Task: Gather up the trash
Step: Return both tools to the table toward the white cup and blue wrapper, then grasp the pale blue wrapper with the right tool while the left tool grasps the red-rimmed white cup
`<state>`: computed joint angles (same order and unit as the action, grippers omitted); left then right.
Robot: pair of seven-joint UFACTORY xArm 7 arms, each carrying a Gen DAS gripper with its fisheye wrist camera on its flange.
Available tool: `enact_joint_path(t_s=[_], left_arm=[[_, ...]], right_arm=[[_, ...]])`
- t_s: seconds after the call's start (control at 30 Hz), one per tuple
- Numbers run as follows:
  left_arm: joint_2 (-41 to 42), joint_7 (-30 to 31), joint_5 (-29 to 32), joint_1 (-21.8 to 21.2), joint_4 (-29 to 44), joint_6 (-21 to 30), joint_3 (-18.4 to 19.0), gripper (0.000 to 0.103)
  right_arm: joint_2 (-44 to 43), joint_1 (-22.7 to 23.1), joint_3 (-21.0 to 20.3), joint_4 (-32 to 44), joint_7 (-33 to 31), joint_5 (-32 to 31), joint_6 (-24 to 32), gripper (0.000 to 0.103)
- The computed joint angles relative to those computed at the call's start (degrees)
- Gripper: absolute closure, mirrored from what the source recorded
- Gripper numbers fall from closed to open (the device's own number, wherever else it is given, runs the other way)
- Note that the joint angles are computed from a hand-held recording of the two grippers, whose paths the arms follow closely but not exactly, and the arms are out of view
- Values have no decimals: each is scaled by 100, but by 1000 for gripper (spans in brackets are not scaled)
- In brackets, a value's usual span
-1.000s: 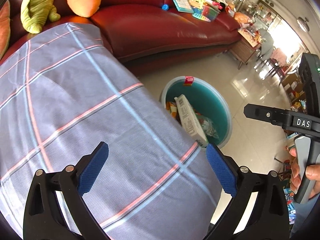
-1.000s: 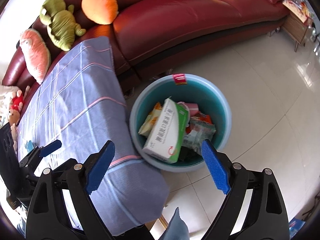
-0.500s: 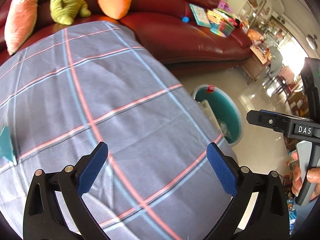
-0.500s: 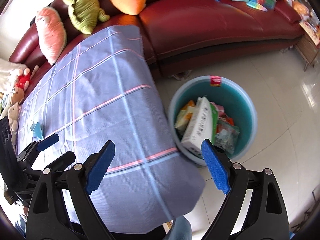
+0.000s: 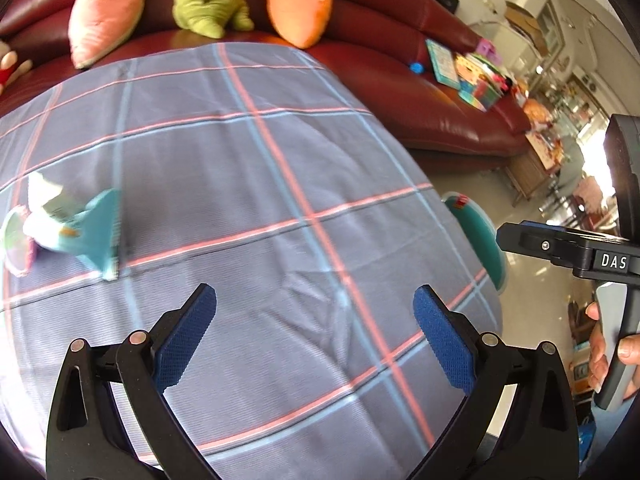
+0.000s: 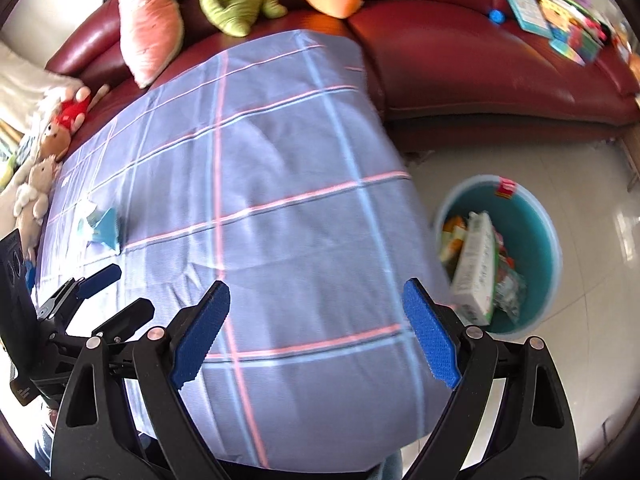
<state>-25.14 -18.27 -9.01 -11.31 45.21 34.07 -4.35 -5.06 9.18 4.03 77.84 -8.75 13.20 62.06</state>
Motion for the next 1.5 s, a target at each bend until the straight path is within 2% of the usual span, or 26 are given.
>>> enact_joint_path(t_s=[0.23,0.5,0.8,1.13,1.4,1.43,1.47,1.5], left_arm=[[-947,-9,404,623,-659,340,286,4],[-1639,213,692,1467,-1188,782,753,4],[-1510,410,853,2173,-1225,821,1050,4],[-1147,506,831,2661,-1110,688,1284,4],[-826,602,718,2700,-934,641,1303,4],[-778,607,733,2697,-899,638,1276,4],[-712,613,742,2684,-846,645,1252,4],[-642,622,749,2666,-794,642,1232,4]], right_arm=[[388,439,369,502,109,-371,147,19],[1274,1146,716,1492,-63,-996,527,19],[2500,1960,898,2923,-524,-1156,872,19],[3726,2719,713,4542,-797,-1504,1395,19],[4295,3025,588,5118,-810,-1494,1540,40],[4375,3035,576,5213,-775,-1470,1584,46],[4427,3035,555,5251,-724,-1447,1600,57],[4426,3046,527,5231,-702,-1468,1554,60]])
